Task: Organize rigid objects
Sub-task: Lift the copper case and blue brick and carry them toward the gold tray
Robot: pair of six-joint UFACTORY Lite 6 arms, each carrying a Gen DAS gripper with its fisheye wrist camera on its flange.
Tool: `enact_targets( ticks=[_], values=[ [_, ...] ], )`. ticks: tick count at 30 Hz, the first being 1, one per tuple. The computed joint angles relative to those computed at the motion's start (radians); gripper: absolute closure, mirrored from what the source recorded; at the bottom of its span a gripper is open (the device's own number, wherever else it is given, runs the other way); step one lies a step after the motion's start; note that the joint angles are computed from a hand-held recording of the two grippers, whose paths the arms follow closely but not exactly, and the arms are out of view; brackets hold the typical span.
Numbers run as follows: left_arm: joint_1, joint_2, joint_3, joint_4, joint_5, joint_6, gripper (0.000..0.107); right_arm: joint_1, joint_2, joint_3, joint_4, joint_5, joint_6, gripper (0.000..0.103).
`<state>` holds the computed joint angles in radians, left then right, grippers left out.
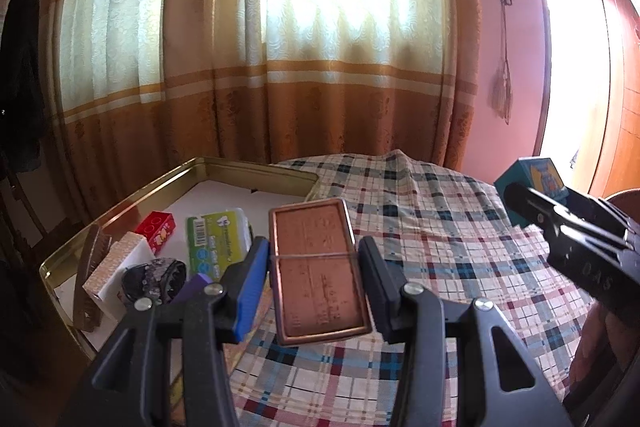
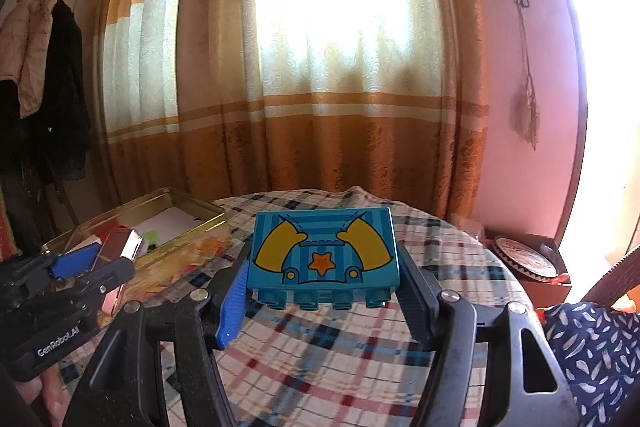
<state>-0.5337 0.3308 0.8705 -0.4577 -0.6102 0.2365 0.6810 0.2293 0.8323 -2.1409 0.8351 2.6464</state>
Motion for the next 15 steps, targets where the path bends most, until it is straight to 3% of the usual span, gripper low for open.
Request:
enact_targets(
  ticks=[15],
  values=[
    [0.071,-0.035,-0.041,0.066,-0.011,-0.063,0.061,0.111,0.073,0.087,0.020,0.006,-0.044,0.036]
  ],
)
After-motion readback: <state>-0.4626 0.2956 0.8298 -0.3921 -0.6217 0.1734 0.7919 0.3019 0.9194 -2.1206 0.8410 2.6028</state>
